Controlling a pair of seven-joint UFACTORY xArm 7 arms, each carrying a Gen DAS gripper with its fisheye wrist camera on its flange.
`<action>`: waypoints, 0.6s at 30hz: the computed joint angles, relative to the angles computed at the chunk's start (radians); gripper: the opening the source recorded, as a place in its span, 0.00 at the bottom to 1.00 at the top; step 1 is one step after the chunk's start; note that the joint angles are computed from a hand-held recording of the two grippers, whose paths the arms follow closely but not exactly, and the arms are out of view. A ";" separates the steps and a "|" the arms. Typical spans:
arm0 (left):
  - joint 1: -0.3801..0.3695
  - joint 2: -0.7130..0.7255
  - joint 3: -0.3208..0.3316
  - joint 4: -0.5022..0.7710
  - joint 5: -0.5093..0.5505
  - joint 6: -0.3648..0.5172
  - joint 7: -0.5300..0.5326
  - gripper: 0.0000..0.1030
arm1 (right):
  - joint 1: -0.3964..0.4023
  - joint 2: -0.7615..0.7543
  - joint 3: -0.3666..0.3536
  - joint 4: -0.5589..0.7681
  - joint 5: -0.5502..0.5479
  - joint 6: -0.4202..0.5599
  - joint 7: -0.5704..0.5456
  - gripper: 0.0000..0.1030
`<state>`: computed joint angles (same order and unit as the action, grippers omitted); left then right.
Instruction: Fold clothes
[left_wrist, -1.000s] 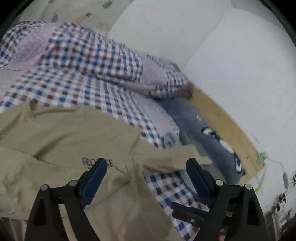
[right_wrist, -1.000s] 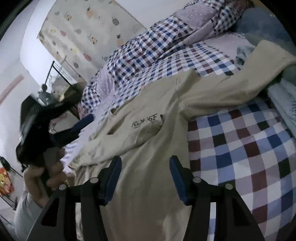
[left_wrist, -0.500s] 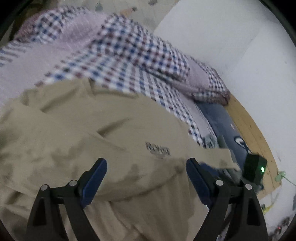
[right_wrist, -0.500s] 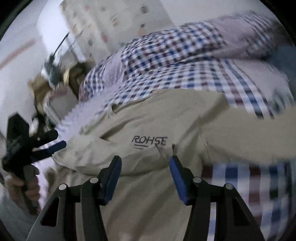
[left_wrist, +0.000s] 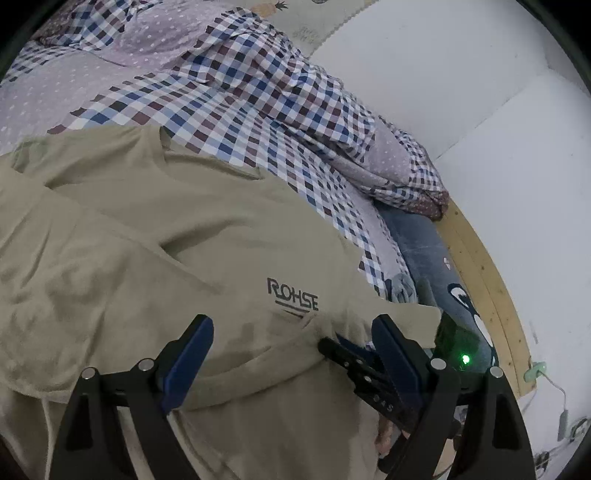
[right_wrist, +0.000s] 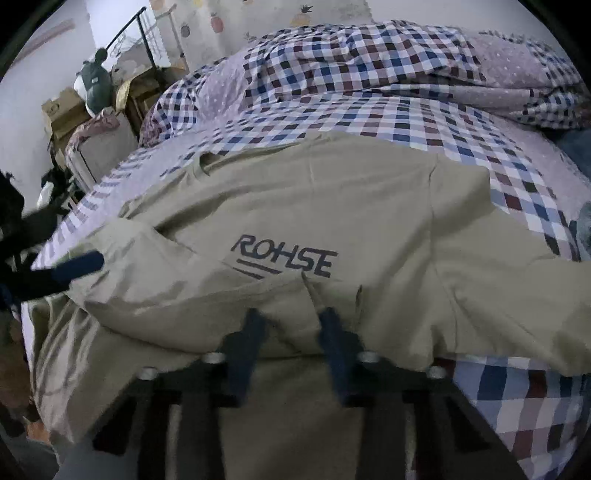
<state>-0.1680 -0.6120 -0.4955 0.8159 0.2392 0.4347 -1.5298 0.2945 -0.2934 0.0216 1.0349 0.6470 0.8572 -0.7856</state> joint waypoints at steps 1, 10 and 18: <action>0.000 0.001 0.001 -0.002 0.002 -0.008 0.002 0.87 | 0.003 -0.010 -0.004 -0.005 0.000 0.009 -0.025 0.12; 0.002 0.076 -0.003 0.025 0.015 -0.071 0.032 0.87 | -0.029 -0.086 -0.111 0.004 -0.063 0.359 -0.379 0.04; 0.015 0.149 -0.026 0.073 0.063 -0.050 -0.021 0.87 | -0.117 -0.080 -0.109 0.016 0.084 0.325 -0.306 0.33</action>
